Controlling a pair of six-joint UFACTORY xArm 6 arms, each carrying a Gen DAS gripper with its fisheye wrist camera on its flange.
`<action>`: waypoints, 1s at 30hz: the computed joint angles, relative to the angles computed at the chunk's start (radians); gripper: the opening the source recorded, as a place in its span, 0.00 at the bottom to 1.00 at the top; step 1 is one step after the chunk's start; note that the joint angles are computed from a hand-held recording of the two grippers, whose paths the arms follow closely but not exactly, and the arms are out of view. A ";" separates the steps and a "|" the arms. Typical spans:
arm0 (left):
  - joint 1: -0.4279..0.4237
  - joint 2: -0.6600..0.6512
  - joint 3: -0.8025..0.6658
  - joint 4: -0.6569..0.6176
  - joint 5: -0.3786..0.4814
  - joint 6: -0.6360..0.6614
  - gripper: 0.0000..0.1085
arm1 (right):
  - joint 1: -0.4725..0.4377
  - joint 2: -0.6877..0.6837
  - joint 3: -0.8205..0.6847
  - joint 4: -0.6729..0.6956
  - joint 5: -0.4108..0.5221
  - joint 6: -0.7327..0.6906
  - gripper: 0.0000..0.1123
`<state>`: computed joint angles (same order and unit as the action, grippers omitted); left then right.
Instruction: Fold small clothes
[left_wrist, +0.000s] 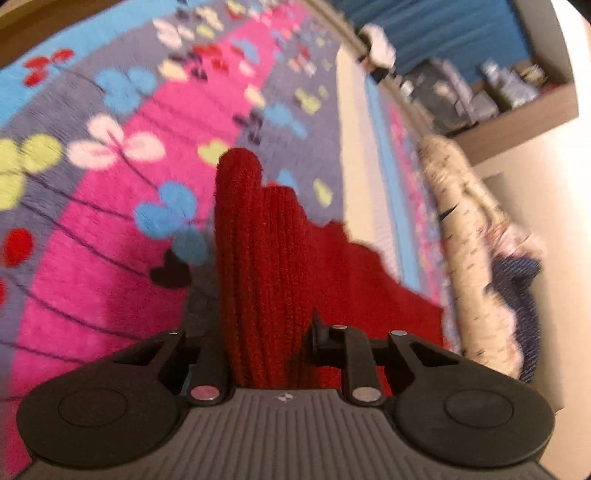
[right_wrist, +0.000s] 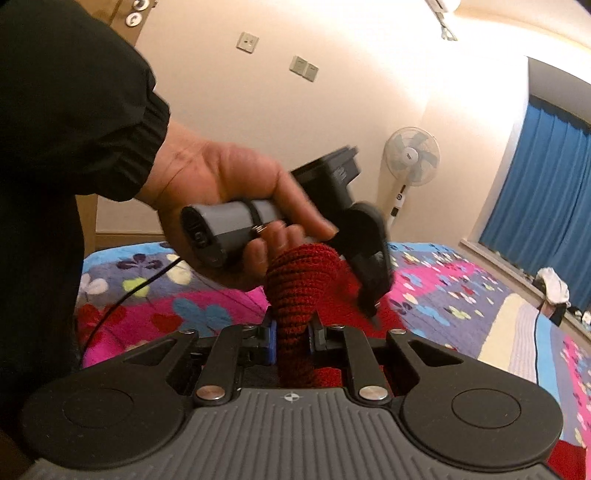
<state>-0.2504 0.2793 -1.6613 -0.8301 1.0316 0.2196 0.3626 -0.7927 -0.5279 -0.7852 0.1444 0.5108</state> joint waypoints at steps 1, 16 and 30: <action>0.017 -0.034 0.033 -0.013 -0.018 0.022 0.21 | 0.015 0.014 -0.015 -0.011 -0.002 0.018 0.14; 0.161 -0.193 0.176 0.133 -0.018 -0.132 0.44 | 0.173 0.110 -0.137 0.330 0.063 -0.041 0.13; -0.071 -0.396 0.362 0.121 -0.341 0.082 0.64 | -0.426 -0.463 0.106 0.711 0.588 0.223 0.12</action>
<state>-0.3216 -0.1167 -1.2996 -0.7087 0.6904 0.3012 -0.0630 -1.2552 -0.4217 -0.0740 0.7323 0.7341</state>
